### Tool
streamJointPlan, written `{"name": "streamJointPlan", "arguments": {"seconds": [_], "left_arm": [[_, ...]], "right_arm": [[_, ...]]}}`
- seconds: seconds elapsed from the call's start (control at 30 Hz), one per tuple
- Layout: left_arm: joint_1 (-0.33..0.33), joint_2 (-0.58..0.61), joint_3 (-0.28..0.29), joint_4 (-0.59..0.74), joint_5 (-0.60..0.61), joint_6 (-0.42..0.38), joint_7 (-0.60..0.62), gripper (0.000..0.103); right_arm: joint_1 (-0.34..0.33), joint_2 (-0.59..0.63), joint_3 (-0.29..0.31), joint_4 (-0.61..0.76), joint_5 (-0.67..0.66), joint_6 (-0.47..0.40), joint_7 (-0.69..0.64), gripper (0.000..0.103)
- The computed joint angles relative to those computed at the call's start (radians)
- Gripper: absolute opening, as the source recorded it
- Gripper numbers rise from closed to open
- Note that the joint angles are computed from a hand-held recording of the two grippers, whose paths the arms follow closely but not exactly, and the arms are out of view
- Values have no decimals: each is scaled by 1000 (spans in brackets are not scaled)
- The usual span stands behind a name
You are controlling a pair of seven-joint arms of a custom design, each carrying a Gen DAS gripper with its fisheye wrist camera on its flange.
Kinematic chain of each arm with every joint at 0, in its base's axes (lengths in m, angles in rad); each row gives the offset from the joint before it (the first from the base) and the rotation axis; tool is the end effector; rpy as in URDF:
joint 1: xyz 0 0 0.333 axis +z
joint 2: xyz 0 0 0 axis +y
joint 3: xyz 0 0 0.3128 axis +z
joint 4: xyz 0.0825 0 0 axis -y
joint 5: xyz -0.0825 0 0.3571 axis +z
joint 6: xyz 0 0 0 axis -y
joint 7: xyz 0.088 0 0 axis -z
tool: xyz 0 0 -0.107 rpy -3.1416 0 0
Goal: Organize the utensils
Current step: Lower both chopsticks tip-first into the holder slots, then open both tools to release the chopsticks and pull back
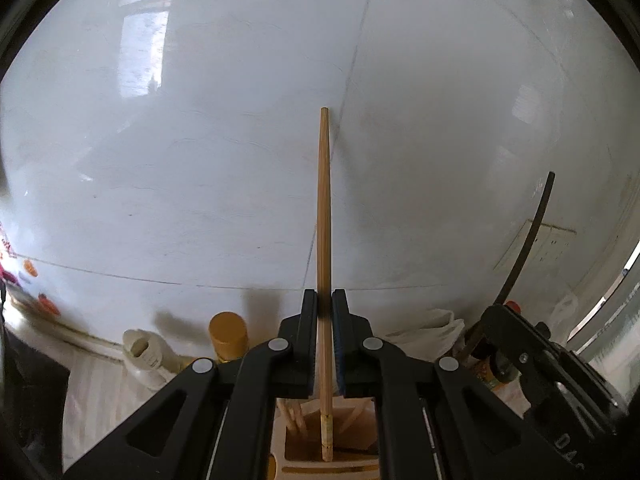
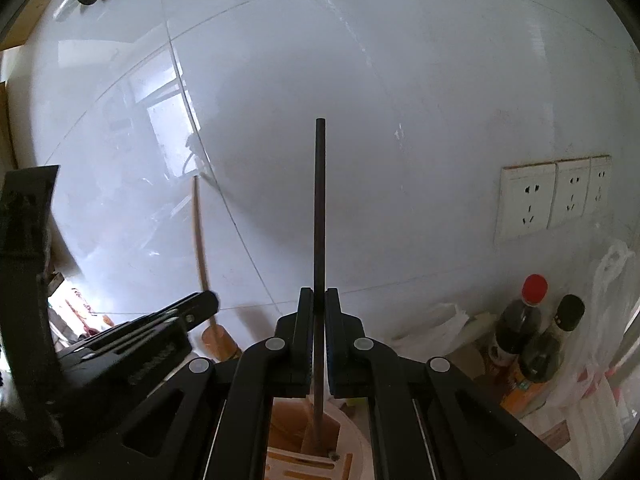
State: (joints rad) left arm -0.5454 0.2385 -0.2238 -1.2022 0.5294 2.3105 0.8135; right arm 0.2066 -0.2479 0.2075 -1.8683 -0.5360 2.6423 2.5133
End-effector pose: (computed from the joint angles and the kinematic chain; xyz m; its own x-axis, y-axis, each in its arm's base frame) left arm 0.4796 -0.4147 0.7490 -0.2305 -0.9620 0.1461 -0.5778 0.0145 -0.8160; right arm 0.4485 0.2304 0.7330 -0.0209 -0.9694 -0.2446 -0.4553 0.2270 -0.8609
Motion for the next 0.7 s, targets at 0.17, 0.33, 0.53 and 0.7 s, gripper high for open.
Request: {"name": "streamJointPlan", "arguments": {"seconds": [0.17, 0.33, 0.53, 0.7], "left_arm": [[-6, 5, 5, -29, 32, 25, 6, 5], [12, -25, -1, -103, 17, 67, 5, 5], [41, -73, -27, -158, -60, 55, 41, 5], [56, -124, -44, -192, -89, 24, 42, 7]], "right_arm": [[-2, -10, -2, -27, -1, 22, 3, 5], [-2, -23, 2, -51, -2, 30, -6, 5], [16, -44, -10, -84, 67, 39, -64, 5], [50, -69, -38, -117, 188, 37, -168, 6]]}}
